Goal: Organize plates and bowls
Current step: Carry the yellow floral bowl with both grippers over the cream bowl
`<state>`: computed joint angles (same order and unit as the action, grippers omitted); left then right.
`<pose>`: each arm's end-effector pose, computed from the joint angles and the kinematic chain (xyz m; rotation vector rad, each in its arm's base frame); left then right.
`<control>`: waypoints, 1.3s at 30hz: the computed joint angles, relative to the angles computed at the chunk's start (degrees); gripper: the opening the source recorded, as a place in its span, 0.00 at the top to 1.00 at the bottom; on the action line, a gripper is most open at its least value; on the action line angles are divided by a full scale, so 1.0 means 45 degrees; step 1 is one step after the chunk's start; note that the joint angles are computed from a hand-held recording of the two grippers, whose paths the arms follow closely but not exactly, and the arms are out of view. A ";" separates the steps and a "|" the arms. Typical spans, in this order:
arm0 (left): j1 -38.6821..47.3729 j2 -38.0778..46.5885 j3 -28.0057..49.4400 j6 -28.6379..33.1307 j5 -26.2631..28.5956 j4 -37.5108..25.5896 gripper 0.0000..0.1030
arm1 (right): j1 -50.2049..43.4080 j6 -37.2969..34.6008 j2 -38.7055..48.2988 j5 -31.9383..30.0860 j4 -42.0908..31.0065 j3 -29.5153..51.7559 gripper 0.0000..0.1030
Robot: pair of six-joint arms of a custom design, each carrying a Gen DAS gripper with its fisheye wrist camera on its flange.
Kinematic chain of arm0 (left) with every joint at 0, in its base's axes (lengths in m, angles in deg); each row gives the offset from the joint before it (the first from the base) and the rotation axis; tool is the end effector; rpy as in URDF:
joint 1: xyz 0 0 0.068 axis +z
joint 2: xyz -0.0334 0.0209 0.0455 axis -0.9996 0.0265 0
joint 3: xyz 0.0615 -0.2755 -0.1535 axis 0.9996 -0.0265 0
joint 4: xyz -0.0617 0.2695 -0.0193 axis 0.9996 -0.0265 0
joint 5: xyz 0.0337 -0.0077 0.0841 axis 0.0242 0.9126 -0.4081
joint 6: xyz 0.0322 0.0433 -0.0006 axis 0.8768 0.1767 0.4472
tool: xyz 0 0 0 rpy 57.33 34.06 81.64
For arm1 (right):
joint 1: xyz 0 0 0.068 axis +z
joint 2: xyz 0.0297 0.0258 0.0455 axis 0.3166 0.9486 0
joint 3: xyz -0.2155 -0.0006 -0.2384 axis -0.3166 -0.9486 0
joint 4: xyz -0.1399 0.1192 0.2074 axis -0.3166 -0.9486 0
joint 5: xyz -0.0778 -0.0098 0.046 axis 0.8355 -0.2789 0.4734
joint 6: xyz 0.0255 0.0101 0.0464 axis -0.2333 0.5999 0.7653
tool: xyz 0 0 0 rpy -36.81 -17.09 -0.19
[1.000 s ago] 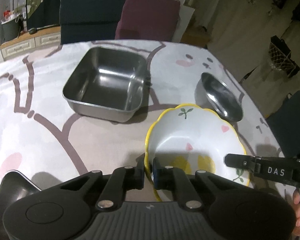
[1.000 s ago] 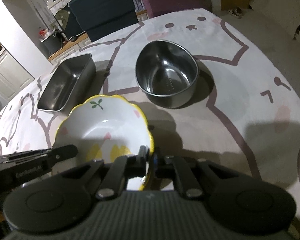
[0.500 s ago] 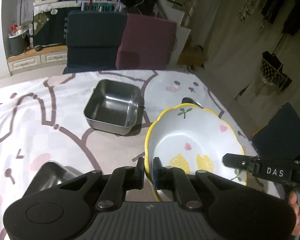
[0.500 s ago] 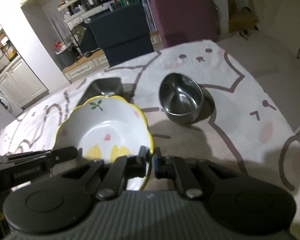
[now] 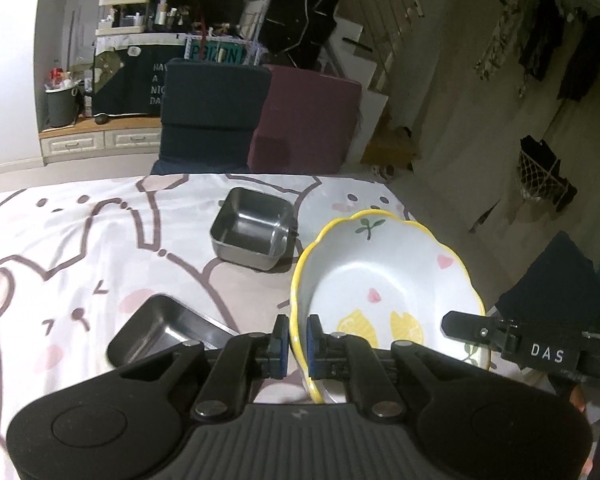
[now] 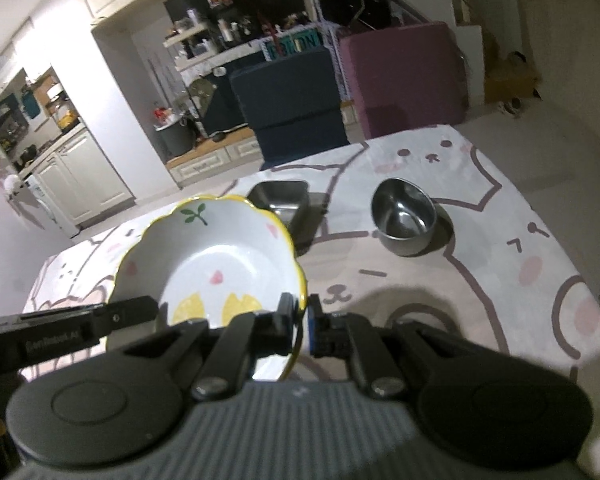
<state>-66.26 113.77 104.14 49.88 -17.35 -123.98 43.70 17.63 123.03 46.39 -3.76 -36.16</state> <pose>0.2763 0.0866 0.2696 0.5156 2.3269 -0.5793 0.2227 0.0936 0.2053 0.3943 2.2859 0.2154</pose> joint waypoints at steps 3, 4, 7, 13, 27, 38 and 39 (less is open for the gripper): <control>0.0685 -0.0254 -0.0176 0.0567 0.0112 -0.0572 0.92 | 0.0796 0.0127 -0.0329 0.0499 -0.0095 -0.0265 0.92; 0.0919 -0.0327 -0.0255 0.0794 0.0133 -0.0766 0.92 | 0.1034 0.0182 -0.0385 0.0637 -0.0142 -0.0324 0.92; 0.1515 -0.0468 -0.0587 0.1350 0.0230 -0.1166 0.91 | 0.1635 0.0407 -0.0442 0.0915 -0.0290 -0.0467 0.92; 0.2614 -0.0409 -0.1280 0.2726 0.0080 -0.1918 0.91 | 0.2458 0.1061 -0.0542 0.1213 -0.0817 -0.0645 0.92; 0.2765 0.0606 -0.3265 0.3330 -0.0658 -0.0988 0.90 | 0.3609 0.1744 0.0279 0.1628 -0.2431 -0.0547 0.92; 0.1676 0.0884 -0.4028 0.2462 -0.1341 0.0739 0.87 | 0.3332 0.1351 0.1077 0.1636 -0.2579 -0.0472 0.92; 0.1604 0.0934 -0.4073 0.2416 -0.1418 0.0847 0.86 | 0.3285 0.1273 0.1179 0.1611 -0.2557 -0.0452 0.92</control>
